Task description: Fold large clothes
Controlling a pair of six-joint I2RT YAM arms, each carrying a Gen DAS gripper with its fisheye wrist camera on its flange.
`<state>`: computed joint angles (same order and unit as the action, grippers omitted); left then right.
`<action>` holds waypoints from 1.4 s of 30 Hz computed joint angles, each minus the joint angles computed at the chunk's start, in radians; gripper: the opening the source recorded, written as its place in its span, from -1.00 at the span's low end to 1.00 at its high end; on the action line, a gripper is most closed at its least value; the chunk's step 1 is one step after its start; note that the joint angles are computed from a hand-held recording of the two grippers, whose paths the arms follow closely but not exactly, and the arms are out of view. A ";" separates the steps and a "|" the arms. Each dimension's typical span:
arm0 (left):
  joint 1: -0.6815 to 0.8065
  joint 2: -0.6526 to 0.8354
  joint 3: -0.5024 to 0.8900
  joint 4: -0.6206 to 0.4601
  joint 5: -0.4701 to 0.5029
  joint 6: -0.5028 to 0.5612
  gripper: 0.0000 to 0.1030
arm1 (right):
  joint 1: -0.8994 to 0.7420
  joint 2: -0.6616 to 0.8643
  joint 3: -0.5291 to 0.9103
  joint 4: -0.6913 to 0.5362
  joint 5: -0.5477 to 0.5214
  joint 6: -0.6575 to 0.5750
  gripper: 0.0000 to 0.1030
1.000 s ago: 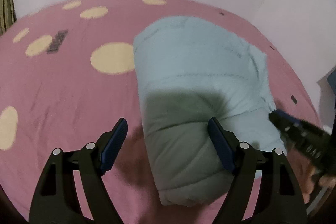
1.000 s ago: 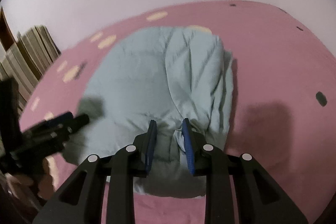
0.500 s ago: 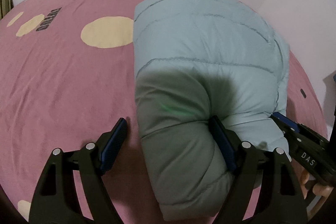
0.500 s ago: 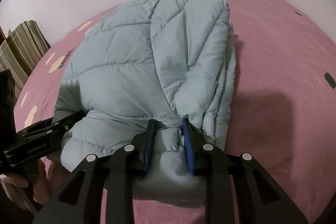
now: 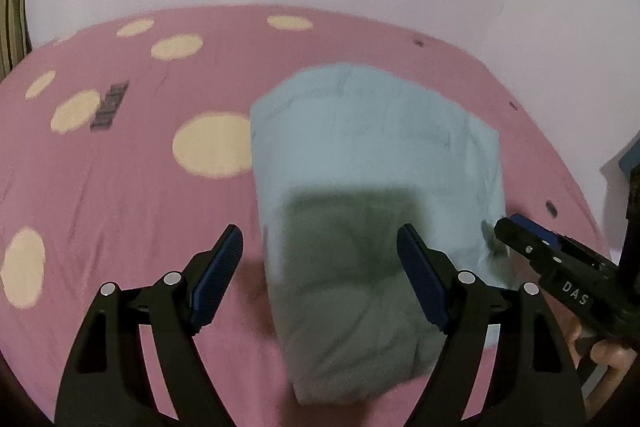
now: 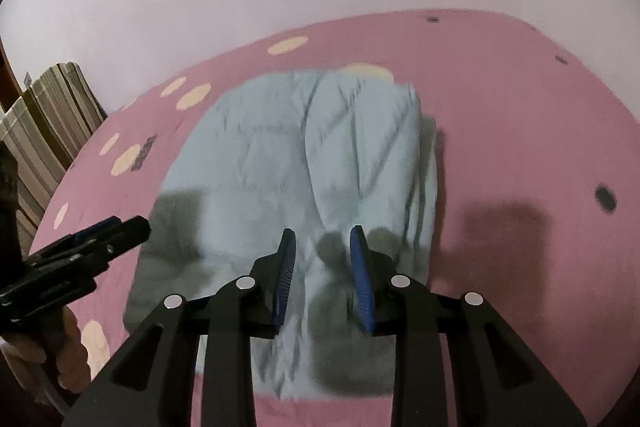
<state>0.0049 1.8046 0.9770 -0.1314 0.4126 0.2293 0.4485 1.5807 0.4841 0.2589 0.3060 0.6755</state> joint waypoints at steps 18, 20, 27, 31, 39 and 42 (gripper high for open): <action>-0.144 0.338 0.348 -0.044 -0.169 -0.148 0.56 | -0.211 0.368 0.306 0.001 -0.085 -0.105 -0.35; -0.150 0.370 0.373 -0.059 -0.184 -0.147 0.58 | -0.216 0.407 0.318 0.020 -0.095 -0.104 -0.34; -0.173 0.428 0.374 0.003 -0.235 -0.163 0.67 | -0.222 0.486 0.318 0.109 -0.101 -0.085 -0.34; -0.182 0.457 0.381 0.036 -0.248 -0.167 0.69 | -0.216 0.509 0.320 0.131 -0.086 -0.077 -0.34; -0.168 0.513 0.439 0.005 -0.219 -0.164 0.74 | -0.198 0.536 0.338 0.137 -0.044 -0.073 -0.34; -0.166 0.531 0.459 -0.002 -0.216 -0.160 0.75 | -0.201 0.544 0.344 0.136 -0.046 -0.072 -0.34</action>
<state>-0.1606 2.3356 1.4363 -0.1332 0.1970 0.0693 0.2477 2.1244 0.8281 0.3950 0.2599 0.6039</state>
